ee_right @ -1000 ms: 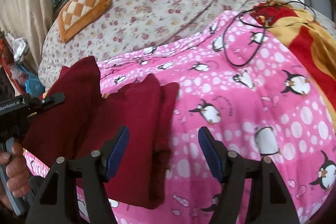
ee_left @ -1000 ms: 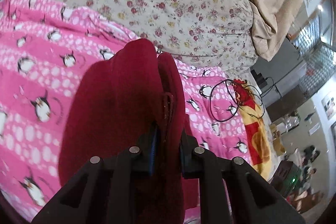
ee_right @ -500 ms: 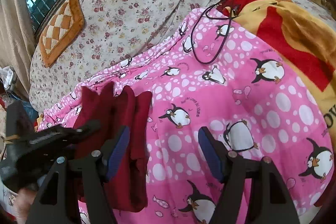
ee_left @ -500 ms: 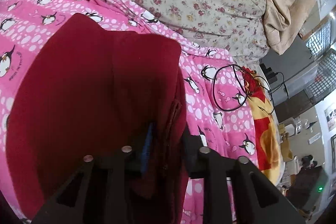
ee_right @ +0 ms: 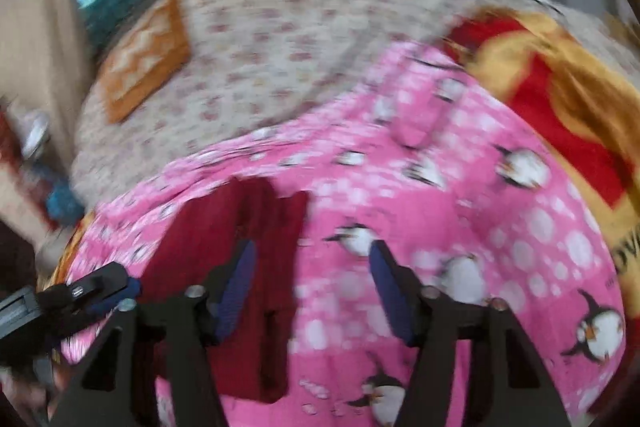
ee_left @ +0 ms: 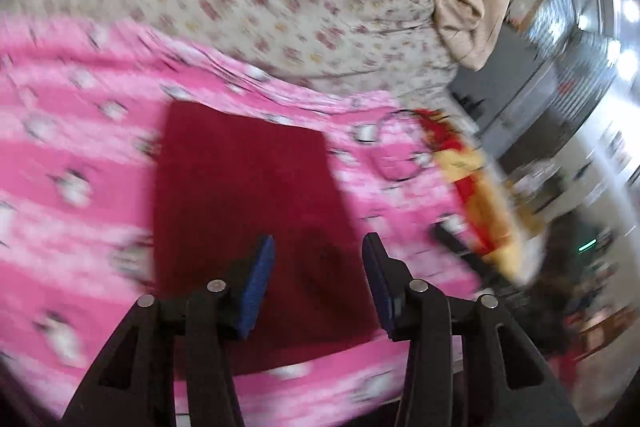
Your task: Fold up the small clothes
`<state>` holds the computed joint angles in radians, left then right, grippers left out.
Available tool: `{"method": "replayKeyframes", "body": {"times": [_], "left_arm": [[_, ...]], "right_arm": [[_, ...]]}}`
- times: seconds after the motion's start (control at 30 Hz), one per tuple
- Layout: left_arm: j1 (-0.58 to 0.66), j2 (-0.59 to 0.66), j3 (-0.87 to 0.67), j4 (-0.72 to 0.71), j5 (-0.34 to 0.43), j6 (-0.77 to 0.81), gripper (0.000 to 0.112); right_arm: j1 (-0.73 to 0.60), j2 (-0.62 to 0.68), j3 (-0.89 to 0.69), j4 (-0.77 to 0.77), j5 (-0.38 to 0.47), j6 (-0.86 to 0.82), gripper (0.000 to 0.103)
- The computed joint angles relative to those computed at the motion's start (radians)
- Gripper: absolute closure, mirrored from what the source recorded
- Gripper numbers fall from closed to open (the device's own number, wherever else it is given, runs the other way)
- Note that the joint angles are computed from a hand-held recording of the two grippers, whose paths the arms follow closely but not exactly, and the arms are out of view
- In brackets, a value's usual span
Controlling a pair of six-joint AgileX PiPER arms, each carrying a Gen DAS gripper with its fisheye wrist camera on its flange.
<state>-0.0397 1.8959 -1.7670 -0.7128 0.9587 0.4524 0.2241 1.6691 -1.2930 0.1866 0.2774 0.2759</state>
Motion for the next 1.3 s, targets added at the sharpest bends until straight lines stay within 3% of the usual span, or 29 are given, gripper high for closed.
{"method": "replayKeyframes", "body": {"times": [0.03,0.07,0.13,0.2,0.27,0.3,0.37,0.43,0.53,0.63,0.73,0.87,1.0,1.07,1.13,1.2,1.27,1.3], "left_arm": [[0.010,-0.013,0.022,0.027,-0.014,0.030,0.097],[0.016,-0.028,0.053,0.079,-0.034,0.053,0.107],[0.025,-0.041,0.096,0.116,-0.062,0.066,0.111],[0.040,-0.062,0.162,0.111,-0.125,0.067,0.111],[0.055,-0.069,0.203,0.089,-0.169,0.073,0.111],[0.061,-0.063,0.210,0.084,-0.185,0.058,0.111],[0.073,-0.059,0.228,0.061,-0.211,0.057,0.111],[0.091,-0.051,0.225,0.018,-0.202,0.071,0.111],[0.113,-0.042,0.207,-0.044,-0.143,0.129,0.111],[0.120,-0.021,0.179,-0.124,-0.077,0.217,0.111],[0.106,0.020,0.149,-0.148,-0.035,0.235,0.109],[0.078,0.029,0.186,-0.121,-0.092,0.265,0.108],[0.098,-0.013,0.235,-0.149,-0.110,0.321,0.108],[0.099,-0.049,0.275,-0.212,-0.143,0.413,0.108],[0.086,-0.044,0.274,-0.215,-0.142,0.450,0.108],[0.058,0.028,0.212,-0.116,-0.075,0.370,0.108],[0.032,0.060,0.214,-0.067,-0.084,0.369,0.108],[0.035,0.055,0.223,-0.080,-0.092,0.382,0.108]], "right_arm": [[0.024,0.001,-0.018,0.045,0.012,-0.100,0.073],[0.058,0.002,-0.035,0.088,0.017,-0.200,0.078],[0.110,0.012,-0.067,0.201,0.029,-0.392,0.080],[0.183,0.039,-0.116,0.180,0.040,-0.455,0.080],[0.246,0.096,-0.186,0.014,0.028,-0.358,0.080],[0.260,0.147,-0.259,-0.086,0.067,-0.258,0.080],[0.276,0.234,-0.394,-0.193,0.167,-0.129,0.080],[0.283,0.327,-0.545,-0.237,0.333,-0.102,0.080],[0.294,0.330,-0.536,-0.412,0.484,0.010,0.086],[0.229,0.268,-0.386,-0.295,0.493,-0.065,0.093],[0.180,0.204,-0.255,-0.181,0.394,-0.124,0.092],[0.112,0.154,-0.173,0.061,0.317,-0.259,0.090],[0.149,0.058,-0.089,0.017,0.118,-0.232,0.090],[0.179,0.060,-0.100,-0.082,0.063,-0.156,0.090],[0.209,0.124,-0.176,-0.282,0.120,-0.001,0.090],[0.222,0.226,-0.297,-0.375,0.264,0.076,0.090],[0.243,0.321,-0.411,-0.472,0.411,0.129,0.098],[0.256,0.328,-0.425,-0.518,0.433,0.151,0.103]]}}
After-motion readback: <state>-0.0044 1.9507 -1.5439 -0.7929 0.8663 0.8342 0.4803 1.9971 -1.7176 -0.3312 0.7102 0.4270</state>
